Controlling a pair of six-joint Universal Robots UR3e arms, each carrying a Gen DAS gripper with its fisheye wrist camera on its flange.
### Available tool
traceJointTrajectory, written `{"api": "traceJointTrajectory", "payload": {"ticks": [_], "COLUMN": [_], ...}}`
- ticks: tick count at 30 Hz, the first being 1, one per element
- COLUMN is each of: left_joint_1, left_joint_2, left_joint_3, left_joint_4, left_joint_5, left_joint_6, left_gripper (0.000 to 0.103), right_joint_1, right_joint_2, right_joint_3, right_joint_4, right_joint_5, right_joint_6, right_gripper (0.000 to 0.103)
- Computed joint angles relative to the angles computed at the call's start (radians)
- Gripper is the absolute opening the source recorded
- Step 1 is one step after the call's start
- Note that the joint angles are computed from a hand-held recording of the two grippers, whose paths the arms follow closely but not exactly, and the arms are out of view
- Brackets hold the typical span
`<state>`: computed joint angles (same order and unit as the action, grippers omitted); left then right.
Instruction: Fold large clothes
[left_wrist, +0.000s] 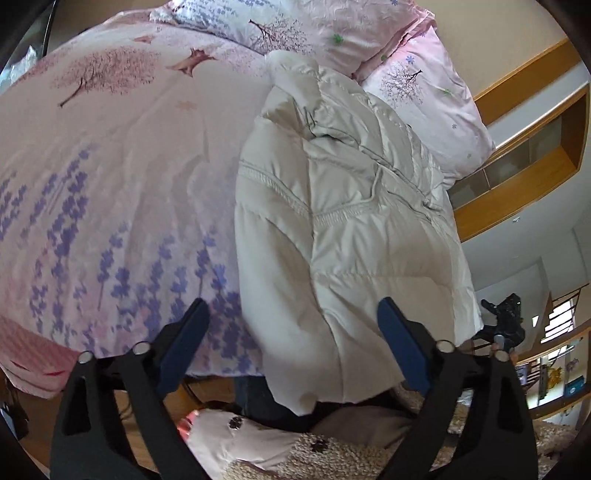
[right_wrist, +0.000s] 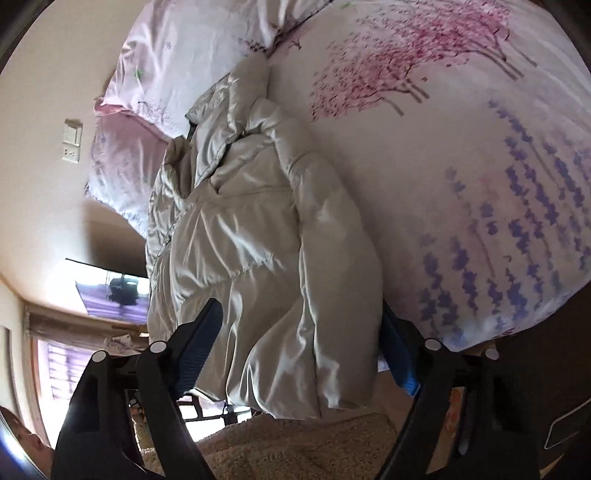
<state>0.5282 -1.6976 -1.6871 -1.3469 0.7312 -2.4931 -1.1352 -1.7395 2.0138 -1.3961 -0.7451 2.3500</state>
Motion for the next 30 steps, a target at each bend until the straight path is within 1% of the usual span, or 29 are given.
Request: {"api": "traceJointTrajectory", "payload": {"ticks": [1, 3, 4, 5, 6, 7, 9, 11, 12, 14, 15, 16, 17, 18, 19, 20, 22, 25, 30], "left_joint_1": [0.004, 0.01, 0.012, 0.016, 0.019, 0.017, 0.013, 0.003, -0.001, -0.004, -0.008, -0.01, -0.009, -0.011, -0.014, -0.014, -0.011, -0.007, -0.007], "left_joint_2": [-0.001, 0.012, 0.014, 0.014, 0.023, 0.024, 0.03, 0.043, 0.051, 0.052, 0.057, 0.064, 0.069, 0.075, 0.078, 0.082, 0.084, 0.088, 0.092], "left_joint_3": [0.004, -0.01, -0.008, -0.003, -0.009, -0.005, -0.01, -0.026, -0.036, -0.035, -0.041, -0.047, -0.049, -0.052, -0.053, -0.057, -0.055, -0.061, -0.048], "left_joint_4": [-0.03, -0.041, -0.067, -0.11, -0.139, -0.167, -0.198, -0.182, -0.165, -0.176, -0.163, -0.149, -0.144, -0.129, -0.114, -0.101, -0.087, -0.047, 0.035], "left_joint_5": [-0.007, -0.008, -0.013, -0.019, -0.025, -0.028, -0.034, -0.036, -0.034, -0.041, -0.04, -0.039, -0.039, -0.039, -0.037, -0.038, -0.042, -0.056, -0.093], "left_joint_6": [0.008, 0.001, 0.012, 0.028, 0.035, 0.047, 0.056, 0.041, 0.021, 0.012, -0.004, -0.016, -0.02, -0.034, -0.046, -0.057, -0.076, -0.102, -0.159], "left_gripper": [0.082, 0.078, 0.072, 0.07, 0.068, 0.067, 0.065, 0.065, 0.064, 0.056, 0.054, 0.05, 0.044, 0.041, 0.034, 0.029, 0.022, 0.016, 0.012], "right_joint_1": [0.0, -0.008, -0.009, -0.009, -0.008, -0.005, 0.008, 0.004, 0.002, -0.004, -0.003, -0.005, -0.003, -0.003, -0.006, -0.007, -0.005, -0.008, -0.019], "right_joint_2": [-0.001, 0.003, 0.0, 0.003, 0.022, 0.034, 0.022, 0.024, 0.026, 0.023, 0.021, 0.013, 0.008, -0.004, -0.017, -0.028, -0.061, -0.116, -0.222], "right_joint_3": [0.001, -0.003, -0.001, -0.003, -0.014, -0.02, -0.008, -0.006, -0.003, 0.005, 0.008, 0.018, 0.02, 0.024, 0.029, 0.03, 0.029, 0.028, 0.023], "right_joint_4": [-0.002, 0.009, 0.014, 0.032, 0.085, 0.112, 0.098, 0.122, 0.124, 0.134, 0.14, 0.147, 0.152, 0.148, 0.148, 0.151, 0.155, 0.168, 0.193], "right_joint_5": [0.001, 0.001, 0.001, 0.003, 0.007, 0.008, 0.007, 0.015, 0.019, 0.017, 0.014, 0.012, 0.012, 0.012, 0.015, 0.018, 0.03, 0.071, 0.177], "right_joint_6": [0.003, -0.008, -0.017, -0.033, -0.074, -0.098, -0.103, -0.122, -0.126, -0.133, -0.14, -0.15, -0.157, -0.158, -0.161, -0.163, -0.158, -0.164, -0.183], "right_gripper": [0.081, 0.081, 0.08, 0.077, 0.073, 0.072, 0.072, 0.071, 0.068, 0.061, 0.055, 0.047, 0.043, 0.038, 0.033, 0.031, 0.025, 0.02, 0.018]}}
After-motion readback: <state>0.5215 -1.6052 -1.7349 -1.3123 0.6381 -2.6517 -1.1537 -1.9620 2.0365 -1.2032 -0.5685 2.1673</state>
